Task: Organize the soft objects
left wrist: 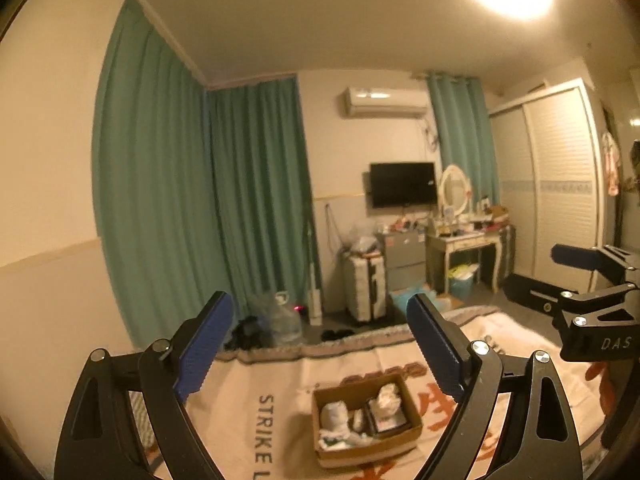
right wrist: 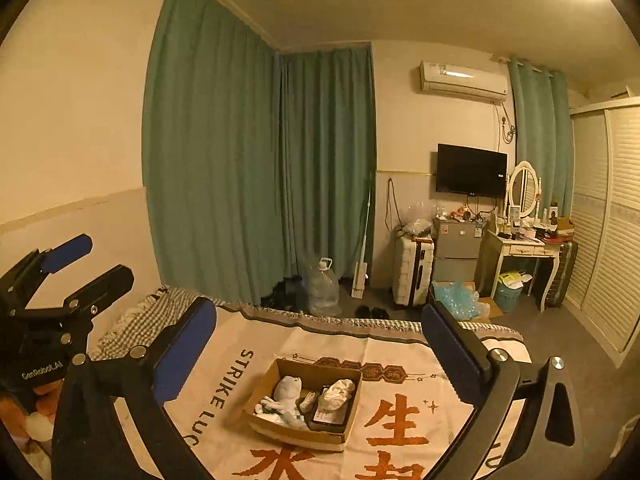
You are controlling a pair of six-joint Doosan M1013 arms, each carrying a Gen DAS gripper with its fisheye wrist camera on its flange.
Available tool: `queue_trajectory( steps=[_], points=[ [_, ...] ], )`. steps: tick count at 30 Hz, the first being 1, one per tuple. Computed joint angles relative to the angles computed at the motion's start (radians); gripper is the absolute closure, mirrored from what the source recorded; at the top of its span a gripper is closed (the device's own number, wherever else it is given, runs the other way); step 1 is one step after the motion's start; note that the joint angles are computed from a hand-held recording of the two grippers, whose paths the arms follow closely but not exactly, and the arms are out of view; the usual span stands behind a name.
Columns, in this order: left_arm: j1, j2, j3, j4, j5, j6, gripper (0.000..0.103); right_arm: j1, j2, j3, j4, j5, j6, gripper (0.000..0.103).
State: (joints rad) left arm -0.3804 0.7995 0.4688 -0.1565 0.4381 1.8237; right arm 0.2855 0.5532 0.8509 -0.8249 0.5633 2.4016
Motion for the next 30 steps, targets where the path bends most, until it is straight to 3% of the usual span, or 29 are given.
queue_trajectory(
  steps=[4, 11, 12, 19, 22, 30],
  points=[
    [0.004, 0.020, 0.009, -0.068, 0.047, 0.012, 0.013, -0.002, -0.009, 0.069, -0.093, -0.011, 0.116, 0.000],
    [0.000, 0.053, 0.053, 0.036, 0.039, -0.105, 0.013, -0.029, 0.024, 0.162, -0.063, -0.118, 0.204, 0.000],
    [-0.003, 0.045, 0.082, 0.070, 0.024, -0.126, 0.013, -0.034, 0.045, 0.151, -0.004, -0.093, 0.162, 0.000],
    [-0.004, 0.110, 0.026, 0.115, 0.147, -0.169, 0.013, -0.050, 0.104, 0.148, 0.151, -0.059, 0.058, 0.000],
    [-0.009, 0.111, 0.038, 0.143, 0.154, -0.175, 0.013, -0.058, 0.126, 0.128, 0.203, -0.024, 0.037, 0.000],
    [-0.002, 0.120, 0.038, 0.111, 0.178, -0.171, 0.013, -0.055, 0.142, 0.113, 0.196, -0.003, 0.040, 0.000]
  ],
)
